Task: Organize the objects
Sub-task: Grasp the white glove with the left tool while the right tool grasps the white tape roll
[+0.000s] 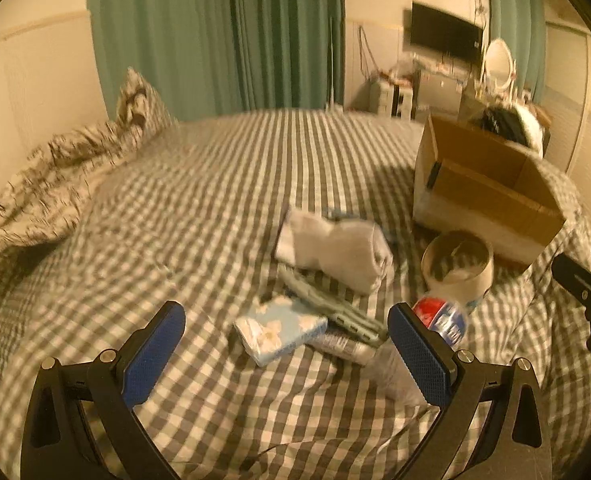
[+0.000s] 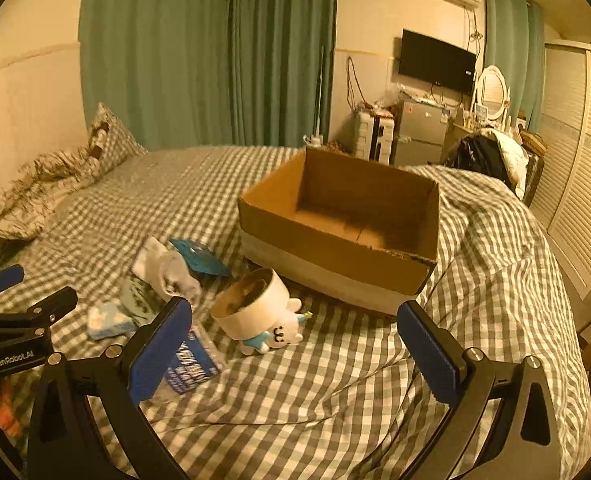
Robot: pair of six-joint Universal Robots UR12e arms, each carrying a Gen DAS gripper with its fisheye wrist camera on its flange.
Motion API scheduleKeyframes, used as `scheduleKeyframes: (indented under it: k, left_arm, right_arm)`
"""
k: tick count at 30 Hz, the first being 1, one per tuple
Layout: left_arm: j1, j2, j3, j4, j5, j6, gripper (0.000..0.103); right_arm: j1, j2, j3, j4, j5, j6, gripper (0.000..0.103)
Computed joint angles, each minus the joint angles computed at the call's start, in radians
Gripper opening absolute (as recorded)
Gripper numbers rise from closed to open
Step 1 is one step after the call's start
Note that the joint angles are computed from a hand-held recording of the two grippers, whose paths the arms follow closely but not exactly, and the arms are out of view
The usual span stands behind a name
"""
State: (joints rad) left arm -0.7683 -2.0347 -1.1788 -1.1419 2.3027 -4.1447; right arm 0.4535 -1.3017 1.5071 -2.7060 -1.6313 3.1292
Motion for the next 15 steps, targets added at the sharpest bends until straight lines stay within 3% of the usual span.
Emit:
scheduleKeyframes:
  k: [4, 15]
  left_arm:
    - [0.022, -0.019, 0.018, -0.056, -0.068, -0.013, 0.103]
    - [0.074, -0.085, 0.086, 0.027, -0.095, 0.113, 0.103]
  right_arm:
    - [-0.006, 0.032, -0.030, 0.073, 0.021, -0.006, 0.103]
    - [-0.010, 0.142, -0.177, 0.281, 0.051, 0.028, 0.098]
